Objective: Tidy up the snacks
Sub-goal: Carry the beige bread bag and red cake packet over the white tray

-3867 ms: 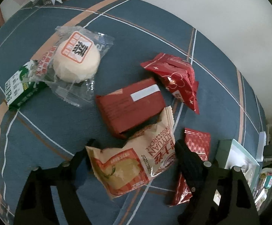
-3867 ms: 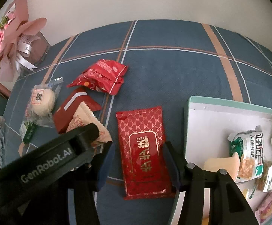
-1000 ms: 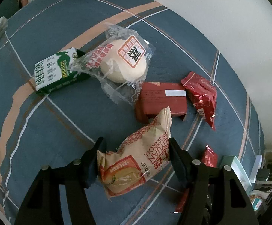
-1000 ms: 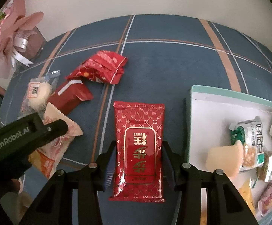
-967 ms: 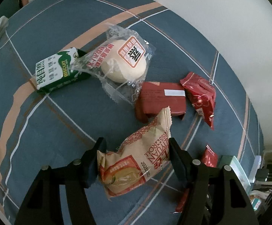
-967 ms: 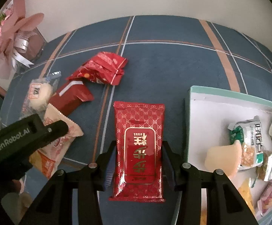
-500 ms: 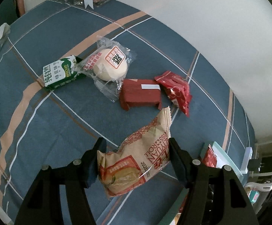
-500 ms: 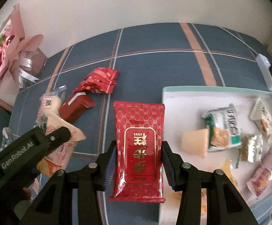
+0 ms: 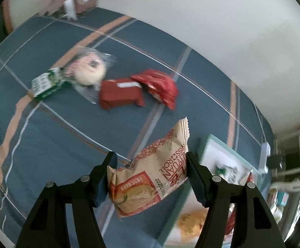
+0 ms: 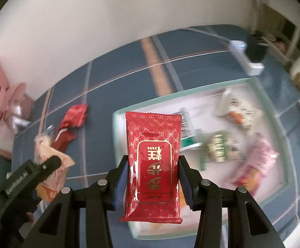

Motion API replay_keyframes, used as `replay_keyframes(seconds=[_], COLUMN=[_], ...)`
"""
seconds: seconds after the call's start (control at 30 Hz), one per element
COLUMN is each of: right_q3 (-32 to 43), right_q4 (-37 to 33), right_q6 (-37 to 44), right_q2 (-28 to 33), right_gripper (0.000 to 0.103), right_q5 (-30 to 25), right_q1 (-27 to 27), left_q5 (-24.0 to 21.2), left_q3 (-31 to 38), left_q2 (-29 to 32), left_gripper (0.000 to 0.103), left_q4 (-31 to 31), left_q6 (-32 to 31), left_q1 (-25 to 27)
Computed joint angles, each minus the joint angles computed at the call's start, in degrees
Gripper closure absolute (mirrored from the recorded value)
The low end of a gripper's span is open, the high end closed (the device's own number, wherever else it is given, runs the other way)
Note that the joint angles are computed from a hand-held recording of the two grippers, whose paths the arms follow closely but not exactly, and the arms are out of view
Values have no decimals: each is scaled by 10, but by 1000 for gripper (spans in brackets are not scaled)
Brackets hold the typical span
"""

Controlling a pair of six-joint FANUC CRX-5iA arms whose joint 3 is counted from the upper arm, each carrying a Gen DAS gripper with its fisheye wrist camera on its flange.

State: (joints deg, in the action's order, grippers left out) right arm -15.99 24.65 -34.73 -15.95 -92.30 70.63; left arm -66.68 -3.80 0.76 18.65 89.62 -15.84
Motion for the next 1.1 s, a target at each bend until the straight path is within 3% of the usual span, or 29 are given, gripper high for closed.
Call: replay_keyframes(seconds=[0.17, 0.33, 0.6, 1.1], right_q3=[-13, -42, -86, -117], right_q4=[2, -6, -37, -73], right_q6=[-54, -96, -150, -129], right_q2=[-32, -72, -124, -135], right_gripper=[55, 55, 54, 54], right_q5=[-75, -103, -98, -48], right_q1=[35, 55, 73, 40], left_q5=[0, -3, -19, -31], left_q3=[-1, 2, 14, 13], left_q2=[1, 7, 33, 52], left_gripper=[35, 35, 35, 35], left_q4=[15, 15, -1, -21], left_q6=[-24, -46, -74, -87], left_q1=[-40, -71, -115, -153])
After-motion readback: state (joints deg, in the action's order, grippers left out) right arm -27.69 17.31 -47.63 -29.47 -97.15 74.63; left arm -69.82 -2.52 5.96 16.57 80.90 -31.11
